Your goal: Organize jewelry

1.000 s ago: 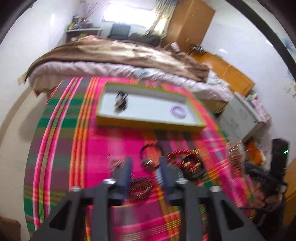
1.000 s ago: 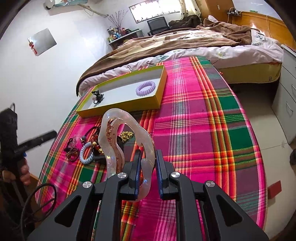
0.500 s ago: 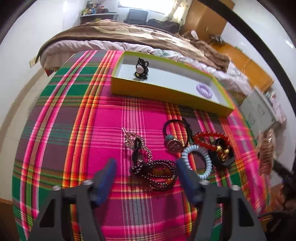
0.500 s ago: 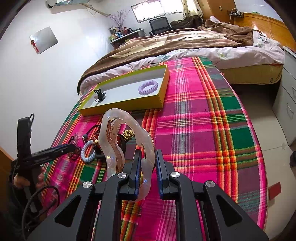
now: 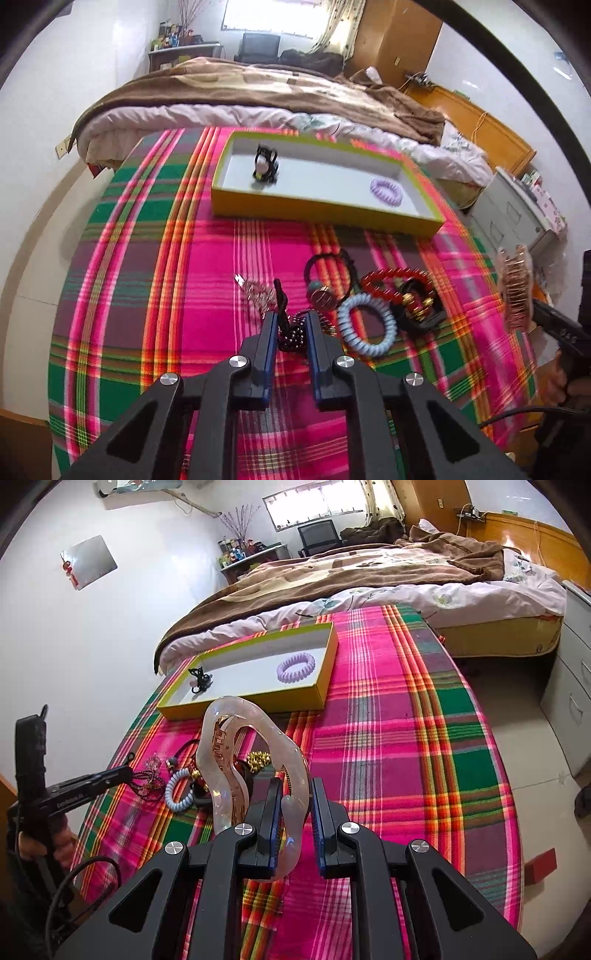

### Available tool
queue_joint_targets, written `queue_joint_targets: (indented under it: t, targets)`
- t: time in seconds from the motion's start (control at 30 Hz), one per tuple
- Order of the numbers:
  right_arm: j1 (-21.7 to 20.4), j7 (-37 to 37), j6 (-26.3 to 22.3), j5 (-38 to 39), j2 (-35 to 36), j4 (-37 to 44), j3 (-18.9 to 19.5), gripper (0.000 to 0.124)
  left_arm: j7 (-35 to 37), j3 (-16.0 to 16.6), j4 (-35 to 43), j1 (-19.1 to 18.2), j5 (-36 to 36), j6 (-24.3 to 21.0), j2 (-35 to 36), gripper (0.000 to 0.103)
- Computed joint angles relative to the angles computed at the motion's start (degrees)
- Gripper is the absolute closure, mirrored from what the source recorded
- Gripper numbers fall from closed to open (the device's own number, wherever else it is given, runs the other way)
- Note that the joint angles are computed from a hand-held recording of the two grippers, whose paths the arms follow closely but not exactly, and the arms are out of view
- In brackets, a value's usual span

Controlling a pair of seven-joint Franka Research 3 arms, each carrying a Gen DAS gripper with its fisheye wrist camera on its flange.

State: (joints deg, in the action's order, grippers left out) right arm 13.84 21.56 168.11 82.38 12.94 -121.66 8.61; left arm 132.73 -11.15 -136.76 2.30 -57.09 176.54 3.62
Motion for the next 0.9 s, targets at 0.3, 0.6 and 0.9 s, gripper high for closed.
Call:
queue_joint_targets:
  t: [0.3,0.6,0.9]
  targets:
    - [-0.05,2.40,0.72,-3.42,0.19,3.07,0.01,0.109,4.59,2.12,3.54,-1.82,-3.94,-1.64,-2.05,0.089]
    - [0.25,13.92,2.50,-17.62,5.36,10.87,0.19,0.109,2.03,2.13,12.35,-0.08,0.15,-4.20,2.44,0.089]
    - [3.74,35.96,-1.33,-41.44,16.52,24.30,-5.90,0.109,-5.49,-1.44,24.62,4.40,10.76,-7.21,12.65,0.089]
